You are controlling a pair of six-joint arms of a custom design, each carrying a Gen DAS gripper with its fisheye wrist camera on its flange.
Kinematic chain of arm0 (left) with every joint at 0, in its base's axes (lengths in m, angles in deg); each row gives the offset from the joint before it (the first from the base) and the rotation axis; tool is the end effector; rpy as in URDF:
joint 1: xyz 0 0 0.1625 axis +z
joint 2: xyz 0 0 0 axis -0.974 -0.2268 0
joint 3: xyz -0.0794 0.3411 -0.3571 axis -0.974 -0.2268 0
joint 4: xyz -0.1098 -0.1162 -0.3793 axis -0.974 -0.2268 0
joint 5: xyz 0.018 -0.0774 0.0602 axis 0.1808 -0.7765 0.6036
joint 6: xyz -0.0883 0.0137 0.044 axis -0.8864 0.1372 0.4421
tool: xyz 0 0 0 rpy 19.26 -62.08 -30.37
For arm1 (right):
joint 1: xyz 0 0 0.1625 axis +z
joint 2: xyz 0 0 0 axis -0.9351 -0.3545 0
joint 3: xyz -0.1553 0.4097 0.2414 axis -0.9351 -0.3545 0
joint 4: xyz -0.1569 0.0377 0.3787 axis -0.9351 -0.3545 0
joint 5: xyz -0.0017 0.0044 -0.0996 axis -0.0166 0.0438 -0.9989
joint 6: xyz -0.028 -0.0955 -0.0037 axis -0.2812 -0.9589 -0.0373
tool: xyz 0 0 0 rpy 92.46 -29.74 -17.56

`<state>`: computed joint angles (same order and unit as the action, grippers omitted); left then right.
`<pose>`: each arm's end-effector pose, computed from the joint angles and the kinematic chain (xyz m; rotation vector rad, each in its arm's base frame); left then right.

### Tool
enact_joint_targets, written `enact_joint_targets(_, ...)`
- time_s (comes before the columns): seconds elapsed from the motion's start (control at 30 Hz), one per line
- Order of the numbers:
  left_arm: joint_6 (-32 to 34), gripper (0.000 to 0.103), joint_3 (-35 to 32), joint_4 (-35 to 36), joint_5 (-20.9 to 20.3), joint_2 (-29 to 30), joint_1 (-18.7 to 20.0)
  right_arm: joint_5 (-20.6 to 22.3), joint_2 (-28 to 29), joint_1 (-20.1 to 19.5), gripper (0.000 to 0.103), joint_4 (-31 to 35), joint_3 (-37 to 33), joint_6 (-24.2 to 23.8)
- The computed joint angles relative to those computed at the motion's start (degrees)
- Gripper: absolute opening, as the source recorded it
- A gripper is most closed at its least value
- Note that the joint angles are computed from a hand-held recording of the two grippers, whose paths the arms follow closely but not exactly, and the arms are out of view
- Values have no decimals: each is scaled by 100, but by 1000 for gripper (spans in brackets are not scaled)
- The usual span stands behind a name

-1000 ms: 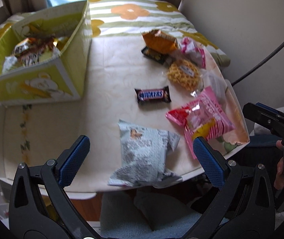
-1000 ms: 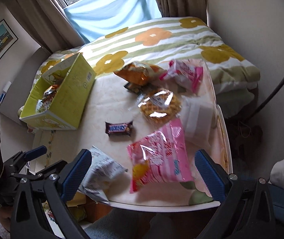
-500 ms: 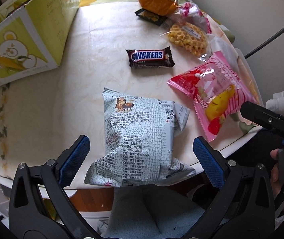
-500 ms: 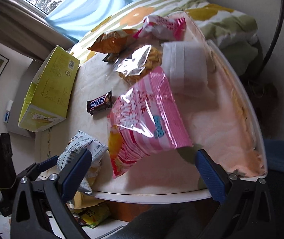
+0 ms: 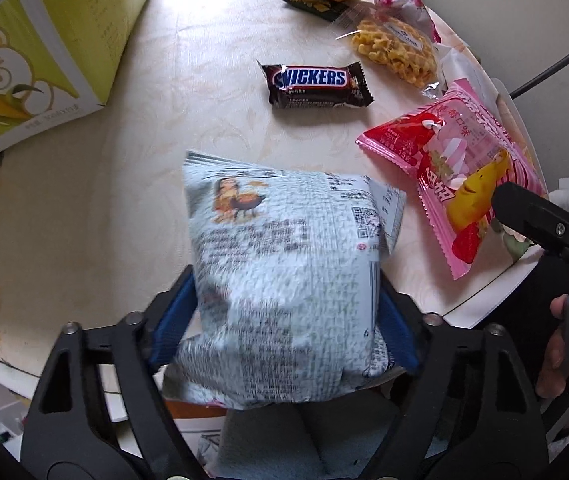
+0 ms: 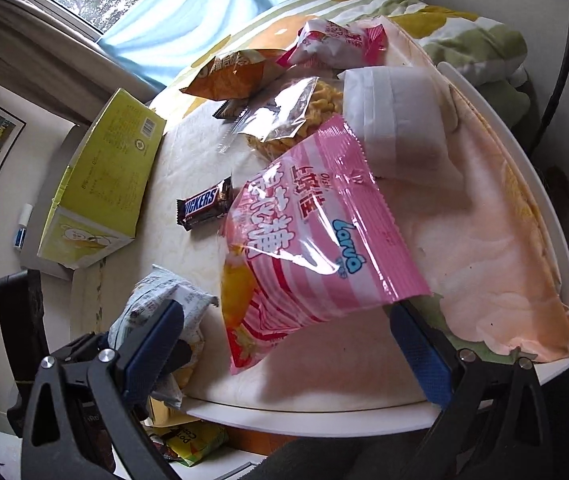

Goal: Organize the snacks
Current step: 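Grasp the white corn snack bag with the left gripper while the right grasps the pink Larva bag, then lift both bags and carry them toward the yellow box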

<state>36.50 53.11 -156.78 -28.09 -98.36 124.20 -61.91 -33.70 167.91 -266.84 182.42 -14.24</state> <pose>-0.2627 -0.5508 0.1205 0.6874 2.4951 -0.0183 0.1631 -0.4621 0.2091 -0.3646 -2.6943 0.8621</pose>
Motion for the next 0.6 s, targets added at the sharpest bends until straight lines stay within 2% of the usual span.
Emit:
enact_joint_targets(0.03, -1, 70, 15, -3, 62, 3, -17, 20, 24, -15, 103, -40, -6, 2)
enact_joint_targets(0.07, 28, 62, 28, -41, 33, -5, -13, 39, 41, -26, 103, -70, -8, 2)
enact_joint_targets(0.1, 30, 59, 30, -45, 8, -13, -6, 52, 64, -37, 103, -95, -17, -1)
enact_joint_targets(0.2, 80, 55, 56, -95, 25, -37, -14, 78, 137, -71, 103, -199, -45, -15)
enact_joint_targets(0.37, 66, 54, 45, -97, 85, -78, -20, 130, 228, -113, 103, -451, -71, -17)
enact_joint_targets(0.5, 60, 54, 11, -88, 122, -109, -11, 106, 295, -156, 103, -386, -177, -31)
enact_joint_targets(0.6, 37, 54, 15, -38, 152, -164, -17, 38, 343, -141, 95, -375, -234, -143)
